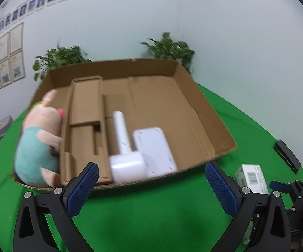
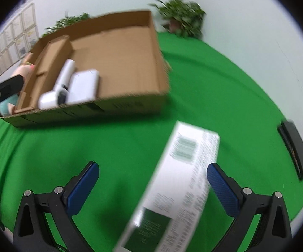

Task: Organize objects
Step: 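Move the right tool down to the white barcode box on the table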

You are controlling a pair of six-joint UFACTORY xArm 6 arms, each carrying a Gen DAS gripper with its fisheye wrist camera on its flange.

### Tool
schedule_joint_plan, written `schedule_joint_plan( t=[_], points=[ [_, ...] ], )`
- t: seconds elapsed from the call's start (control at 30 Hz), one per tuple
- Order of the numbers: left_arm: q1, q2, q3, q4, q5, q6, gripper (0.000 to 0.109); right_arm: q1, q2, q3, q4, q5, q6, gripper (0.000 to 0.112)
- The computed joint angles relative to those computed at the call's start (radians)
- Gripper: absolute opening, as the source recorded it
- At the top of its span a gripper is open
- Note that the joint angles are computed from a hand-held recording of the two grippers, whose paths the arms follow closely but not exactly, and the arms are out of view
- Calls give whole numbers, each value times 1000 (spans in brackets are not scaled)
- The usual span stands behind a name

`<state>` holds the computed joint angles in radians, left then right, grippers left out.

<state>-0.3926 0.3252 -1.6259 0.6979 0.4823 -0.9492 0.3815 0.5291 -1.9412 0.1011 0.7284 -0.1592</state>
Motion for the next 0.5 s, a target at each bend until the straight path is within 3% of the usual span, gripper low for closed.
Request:
schedule_joint_plan(
  t=[0.33,0.4,0.5],
  points=[
    [-24,63,-11,-254,-40,222,102,-26,-22,64,-33,48,44,101],
    [-23,62,1,-298,-45,253,102,-29,-31,82,-8,39,32,85],
    [-21,48,33,-329,-57,273,102,-22,-45,107,-3,24,5,76]
  ],
)
